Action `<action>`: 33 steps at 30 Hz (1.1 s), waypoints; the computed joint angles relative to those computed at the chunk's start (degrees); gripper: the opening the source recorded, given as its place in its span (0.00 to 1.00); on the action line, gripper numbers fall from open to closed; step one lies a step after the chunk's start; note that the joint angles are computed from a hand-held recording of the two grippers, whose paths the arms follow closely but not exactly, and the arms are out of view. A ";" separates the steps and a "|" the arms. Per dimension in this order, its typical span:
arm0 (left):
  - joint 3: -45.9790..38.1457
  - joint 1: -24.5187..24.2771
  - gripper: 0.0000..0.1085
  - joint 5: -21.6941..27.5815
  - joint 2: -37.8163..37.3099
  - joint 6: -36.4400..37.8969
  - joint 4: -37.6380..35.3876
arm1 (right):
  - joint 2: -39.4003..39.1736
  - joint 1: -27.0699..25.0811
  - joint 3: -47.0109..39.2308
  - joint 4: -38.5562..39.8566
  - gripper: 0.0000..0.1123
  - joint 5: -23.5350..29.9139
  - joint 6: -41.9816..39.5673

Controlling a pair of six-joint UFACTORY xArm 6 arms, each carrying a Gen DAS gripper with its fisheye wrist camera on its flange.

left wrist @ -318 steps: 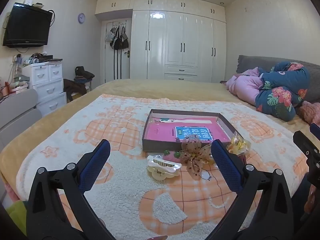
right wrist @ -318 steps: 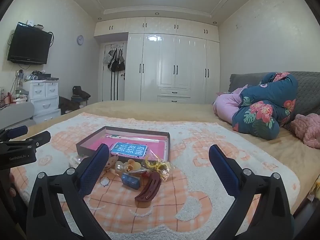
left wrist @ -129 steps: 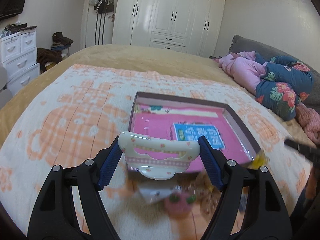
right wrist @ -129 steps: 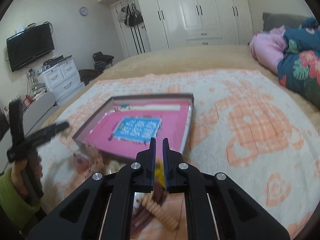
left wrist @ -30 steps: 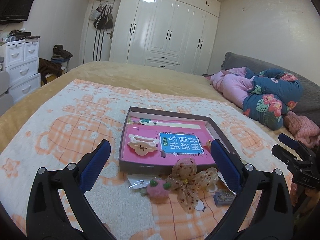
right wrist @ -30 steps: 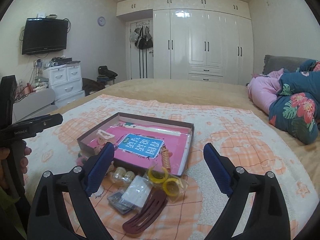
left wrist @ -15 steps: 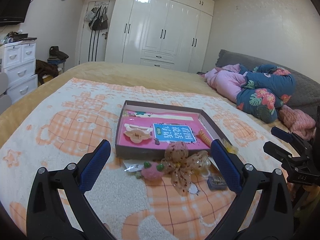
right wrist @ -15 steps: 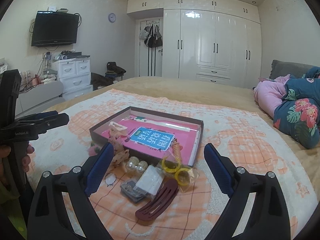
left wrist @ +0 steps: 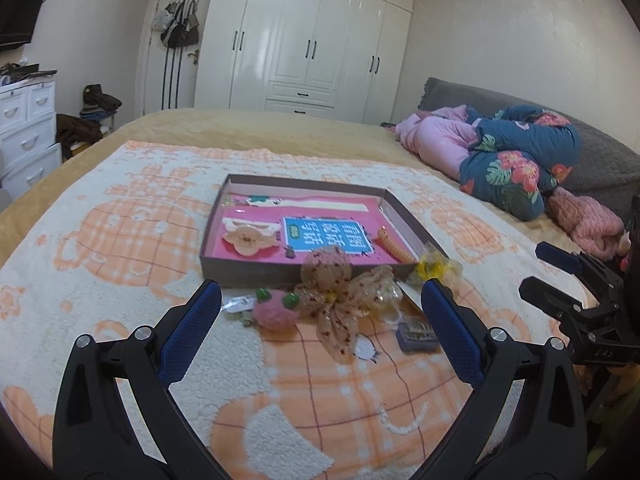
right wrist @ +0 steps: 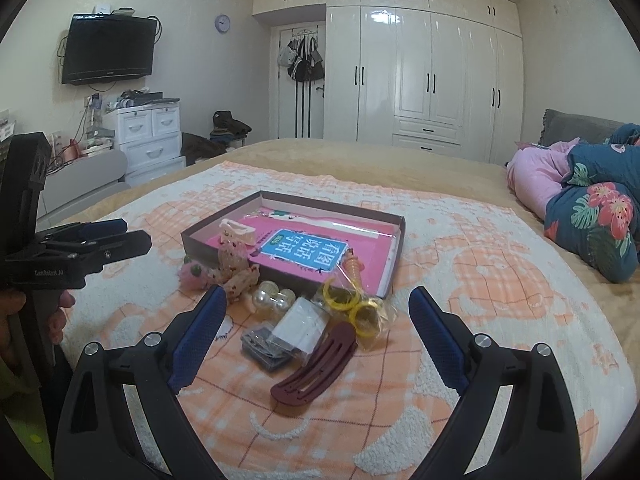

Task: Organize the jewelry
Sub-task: 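Open both tools and withdraw them from the box, then grasp red-dotted bow with left tool while right tool grasps yellow hair ties bag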

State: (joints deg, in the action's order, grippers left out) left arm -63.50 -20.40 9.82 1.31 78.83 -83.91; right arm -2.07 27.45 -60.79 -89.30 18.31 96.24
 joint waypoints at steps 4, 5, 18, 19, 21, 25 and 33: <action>0.36 -0.59 0.84 0.12 0.67 -2.04 2.69 | -0.03 -0.50 0.53 0.86 0.81 0.62 -0.38; 0.43 -0.86 0.84 0.00 1.00 -2.65 3.59 | -0.07 -0.66 0.74 1.07 0.81 0.82 -0.48; -1.45 -0.43 0.84 2.59 6.20 -16.51 17.03 | 3.93 -5.24 0.36 7.47 0.81 -2.65 -3.04; -1.78 -0.31 0.84 2.81 6.65 -17.47 17.78 | 4.39 -5.62 0.20 8.24 0.81 -3.00 -3.28; -2.68 -0.04 0.84 3.40 7.77 -19.94 19.83 | 5.14 -6.37 -0.06 9.31 0.81 -4.15 -3.58; -4.68 0.12 0.75 5.35 10.01 -24.69 24.42 | 6.51 -7.47 -0.83 12.27 0.81 -5.28 -5.62; -9.63 0.37 0.63 9.00 14.75 -33.37 31.37 | 10.26 -9.04 -3.24 24.25 0.81 -6.83 -17.09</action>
